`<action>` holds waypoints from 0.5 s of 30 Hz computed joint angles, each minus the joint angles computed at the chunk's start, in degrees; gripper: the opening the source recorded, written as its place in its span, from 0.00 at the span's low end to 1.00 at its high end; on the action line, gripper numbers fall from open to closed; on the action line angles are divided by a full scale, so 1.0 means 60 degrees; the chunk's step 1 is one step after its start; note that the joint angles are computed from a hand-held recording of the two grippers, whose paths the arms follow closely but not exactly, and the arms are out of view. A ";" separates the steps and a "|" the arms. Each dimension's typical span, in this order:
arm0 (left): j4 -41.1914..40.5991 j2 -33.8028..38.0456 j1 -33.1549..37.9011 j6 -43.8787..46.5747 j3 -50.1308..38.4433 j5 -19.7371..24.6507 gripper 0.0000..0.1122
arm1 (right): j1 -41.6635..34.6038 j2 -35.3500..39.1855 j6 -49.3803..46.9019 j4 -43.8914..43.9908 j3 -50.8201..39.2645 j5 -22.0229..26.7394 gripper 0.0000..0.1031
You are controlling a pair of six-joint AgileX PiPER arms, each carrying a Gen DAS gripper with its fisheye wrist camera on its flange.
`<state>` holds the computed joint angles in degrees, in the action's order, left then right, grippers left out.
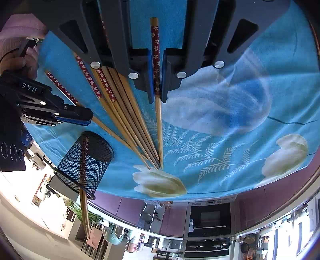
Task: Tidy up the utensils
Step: 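Close the left gripper on a chopstick while the right gripper grasps another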
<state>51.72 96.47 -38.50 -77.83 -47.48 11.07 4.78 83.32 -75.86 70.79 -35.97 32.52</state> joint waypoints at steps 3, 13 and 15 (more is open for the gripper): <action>0.0616 -0.0285 -0.0128 -0.0780 0.0359 -0.0202 0.07 | -0.0274 -0.0192 -0.0216 0.0092 0.0120 0.0482 0.06; -0.0273 -0.0129 -0.0481 0.0830 0.0275 0.0176 0.23 | 0.0504 0.0005 0.0759 -0.1305 -0.0170 0.0002 0.06; -0.0591 0.0108 -0.0406 0.1507 -0.0077 0.0408 0.27 | 0.0621 0.0165 0.0939 -0.1546 -0.0349 -0.0157 0.08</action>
<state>48.18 97.12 -40.94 -68.79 -47.94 13.52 8.51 84.31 -70.22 61.51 -38.07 31.58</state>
